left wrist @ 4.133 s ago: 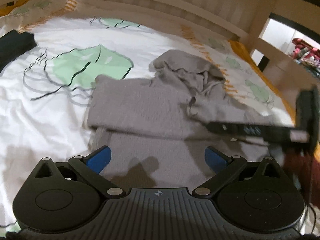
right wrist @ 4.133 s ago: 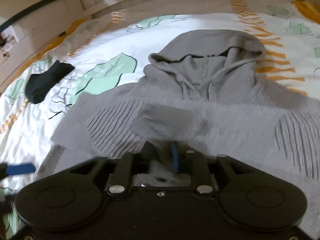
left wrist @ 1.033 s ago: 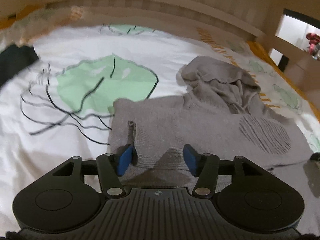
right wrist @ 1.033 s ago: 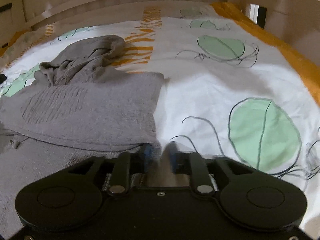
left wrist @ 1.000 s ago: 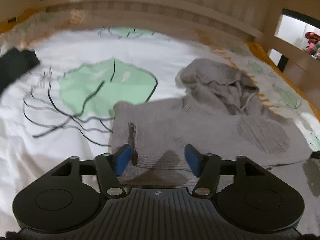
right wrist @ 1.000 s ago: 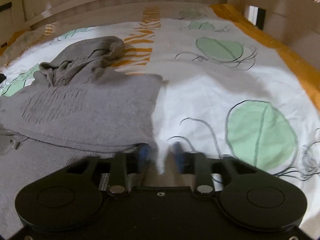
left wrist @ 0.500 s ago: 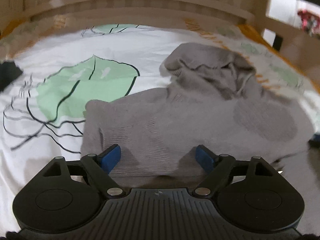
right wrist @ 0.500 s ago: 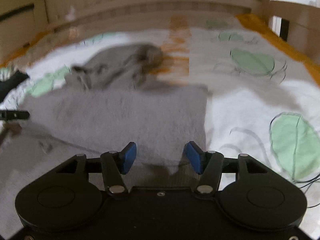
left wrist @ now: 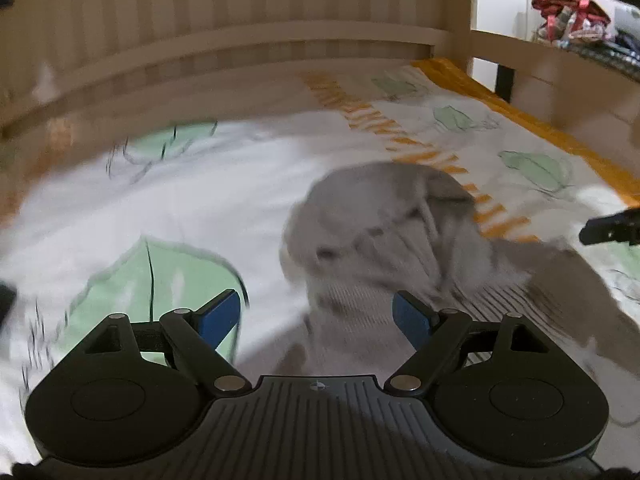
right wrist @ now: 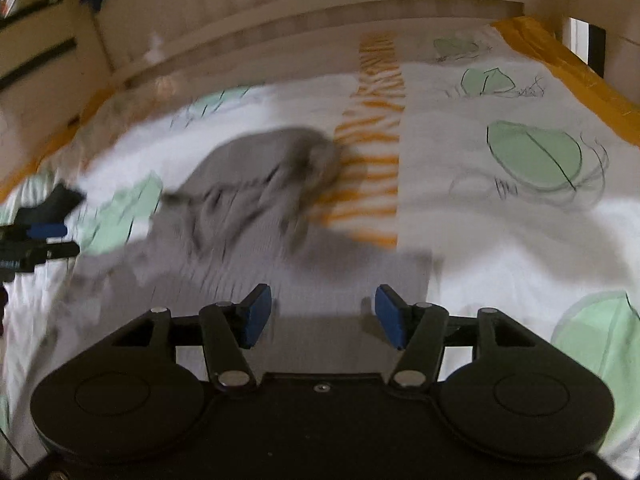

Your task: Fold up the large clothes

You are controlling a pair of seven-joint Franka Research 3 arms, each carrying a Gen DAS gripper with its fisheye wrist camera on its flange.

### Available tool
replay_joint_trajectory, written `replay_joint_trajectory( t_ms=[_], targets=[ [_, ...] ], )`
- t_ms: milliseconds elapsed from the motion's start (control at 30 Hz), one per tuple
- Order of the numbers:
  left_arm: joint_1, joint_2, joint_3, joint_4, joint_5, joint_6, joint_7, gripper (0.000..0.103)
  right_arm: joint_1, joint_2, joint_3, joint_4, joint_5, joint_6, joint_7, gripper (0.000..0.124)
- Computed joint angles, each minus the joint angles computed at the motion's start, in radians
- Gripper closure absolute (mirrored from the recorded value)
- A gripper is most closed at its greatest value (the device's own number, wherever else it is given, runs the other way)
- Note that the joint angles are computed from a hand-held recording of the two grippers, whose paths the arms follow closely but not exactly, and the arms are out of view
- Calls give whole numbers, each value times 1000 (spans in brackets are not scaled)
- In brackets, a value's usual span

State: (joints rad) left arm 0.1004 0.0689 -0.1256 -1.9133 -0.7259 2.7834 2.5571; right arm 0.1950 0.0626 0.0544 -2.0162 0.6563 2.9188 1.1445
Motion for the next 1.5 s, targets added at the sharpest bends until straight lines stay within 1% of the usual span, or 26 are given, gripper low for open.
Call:
replay_joint_trajectory(
  t_ms=[33, 133, 233, 333, 433, 600, 633, 667, 700, 767, 833, 867, 900, 967, 1033, 1067, 1133, 1167, 1200, 1233, 1267, 1333, 1367, 1400, 1467, 1500],
  targets=[
    [-8, 35, -2, 36, 26, 13, -20, 20, 0, 39, -5, 44, -25, 5, 13, 61],
    [-10, 130, -21, 133, 125, 6, -98, 20, -7, 143, -10, 169, -93, -5, 63, 61],
    [-38, 220, -10, 216, 300, -13, -227, 20, -15, 237, -10, 283, -136, -23, 108, 61],
    [-54, 281, 0, 265, 425, -15, -307, 21, -13, 314, -14, 377, -194, -38, 154, 61],
    [-44, 327, -19, 296, 482, 17, -347, 21, -20, 391, -7, 477, -224, -67, 184, 61],
    [-65, 404, -4, 377, 650, 41, -438, 21, -27, 487, 13, 600, -246, -112, 213, 61],
    [-58, 415, -13, 389, 667, 46, -444, 23, -25, 502, 15, 617, -251, -121, 217, 61],
    [-46, 426, -28, 402, 676, 50, -448, 29, -24, 514, 16, 632, -256, -128, 220, 61],
    [-29, 438, -48, 419, 674, 48, -453, 32, -18, 525, 13, 644, -264, -131, 228, 61],
    [-1, 452, -77, 440, 665, 60, -492, 49, -10, 540, 9, 661, -279, -132, 239, 64],
    [18, 459, -89, 451, 661, 83, -543, 53, 3, 550, -3, 673, -302, -120, 252, 96],
    [45, 453, -113, 437, 647, 113, -543, 53, 11, 548, -11, 673, -316, -111, 259, 106],
    [75, 443, -141, 414, 633, 153, -530, 53, 7, 537, -1, 658, -318, -86, 241, 106],
    [142, 426, -202, 364, 618, 219, -482, 53, -37, 507, 69, 614, -285, -24, 139, 106],
    [189, 417, -240, 338, 623, 213, -444, 52, -73, 467, 121, 551, -249, 26, 33, 106],
    [208, 413, -252, 328, 621, 189, -426, 51, -69, 454, 114, 532, -245, 27, 18, 106],
    [227, 410, -265, 320, 609, 137, -390, 51, -37, 444, 60, 509, -265, -8, 45, 106],
    [223, 413, -257, 330, 607, 88, -379, 50, -11, 450, 17, 511, -290, -46, 87, 106],
    [203, 414, -231, 340, 615, 47, -381, 48, 8, 461, -17, 519, -319, -86, 137, 106],
    [191, 413, -215, 341, 612, 31, -377, 48, 1, 472, -16, 532, -321, -119, 159, 106],
    [196, 412, -220, 340, 588, 31, -360, 48, -30, 475, 20, 523, -269, -104, 127, 107],
    [208, 412, -230, 369, 537, -22, -331, 48, -83, 468, 79, 514, -195, -92, 84, 97],
    [225, 410, -245, 388, 497, -59, -299, 48, -93, 463, 88, 514, -175, -101, 74, 78],
    [246, 405, -262, 400, 449, -89, -262, 47, -104, 453, 98, 508, -156, -111, 53, 66],
    [291, 393, -299, 422, 340, -150, -190, 38, -136, 422, 133, 480, -102, -115, -34, 60],
    [314, 386, -317, 432, 280, -178, -158, 37, -158, 404, 155, 468, -63, -127, -90, 55]
  ],
)
